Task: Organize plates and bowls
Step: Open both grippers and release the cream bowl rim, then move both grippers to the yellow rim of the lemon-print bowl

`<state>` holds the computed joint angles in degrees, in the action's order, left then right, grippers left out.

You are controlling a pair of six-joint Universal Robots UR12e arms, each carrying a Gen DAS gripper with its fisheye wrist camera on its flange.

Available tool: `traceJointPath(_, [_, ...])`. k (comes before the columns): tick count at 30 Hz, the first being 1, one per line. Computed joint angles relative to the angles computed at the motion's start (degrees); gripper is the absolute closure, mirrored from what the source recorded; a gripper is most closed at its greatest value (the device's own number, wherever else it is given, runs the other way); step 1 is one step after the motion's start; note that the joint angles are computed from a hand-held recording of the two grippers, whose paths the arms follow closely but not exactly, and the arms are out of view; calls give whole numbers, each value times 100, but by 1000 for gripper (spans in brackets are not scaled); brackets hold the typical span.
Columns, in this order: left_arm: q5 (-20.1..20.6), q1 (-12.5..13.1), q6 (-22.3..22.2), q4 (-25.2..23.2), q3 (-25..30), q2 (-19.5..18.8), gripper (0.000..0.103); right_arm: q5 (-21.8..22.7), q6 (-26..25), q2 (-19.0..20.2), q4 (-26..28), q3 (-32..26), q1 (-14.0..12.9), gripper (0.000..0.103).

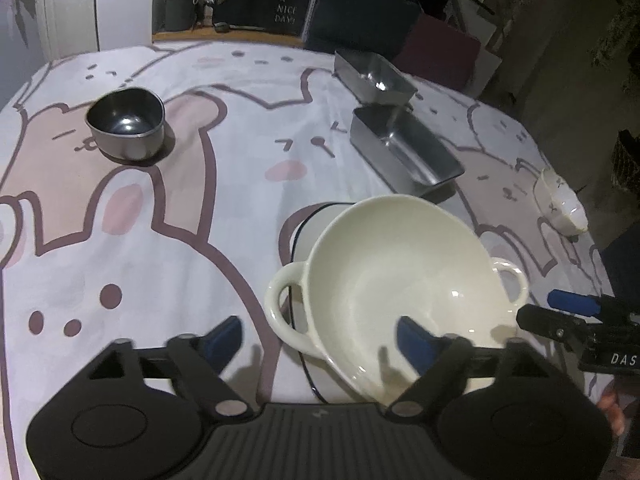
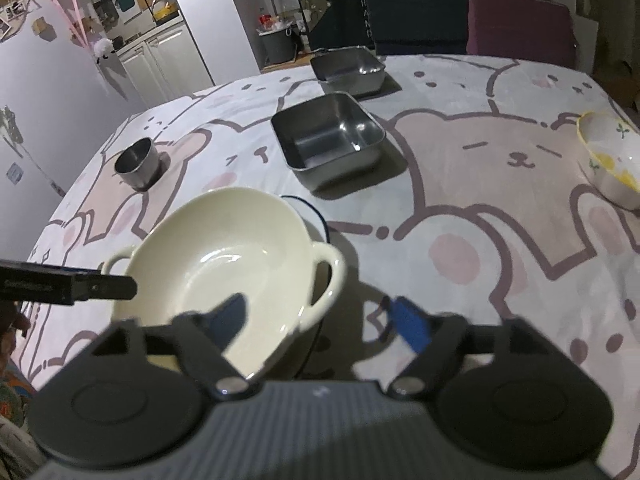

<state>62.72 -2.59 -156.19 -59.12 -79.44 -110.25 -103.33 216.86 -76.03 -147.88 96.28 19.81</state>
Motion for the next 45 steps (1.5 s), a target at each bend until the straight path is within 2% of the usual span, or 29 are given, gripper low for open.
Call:
traceJointPath(2, [-36,14,-53,136,-102,100,3,-71,-28,-55,-25,38,22,0])
traceJointPath(4, [-79,30,-84,286,-211,212,0,-234,-66,-112,32,60,58,0])
traceJointPath(7, [-154,38,-156,601,-382,374,0,-454,-13,-226,101,125,94,0])
traceJointPath(11, [-311,15,-200,970,-531,517,0,-570,-113,-462,-73,299,105,0])
traceJointPath(15, [-373,-102,-377,1401,-642,629,0,-838,-315,-747,-194,477,104,0])
traceJointPath(22, [-499,-494,-503,1869,-604,624,0,-1412,-445,-1284,-303,891,-137,0])
traceJointPath(27, [-755,-887,-625,1940,-423,467,0,-1693,-274,-1648,-328,1257,-451,0])
traceJointPath(34, [-884,-1437,-892,1950,-133,81,0,-1768,-173,-1960,-571,1700,-943,0])
traceJointPath(40, [-751,-1850,-1502,1910,337,-449,0,-1876,-195,-1933,-1045,1922,-1260,0])
traceJointPath(45, [-542,-2072,-1811,1971,759,-880,0,-1785,-285,-1774,-1433,2004,-1588,0])
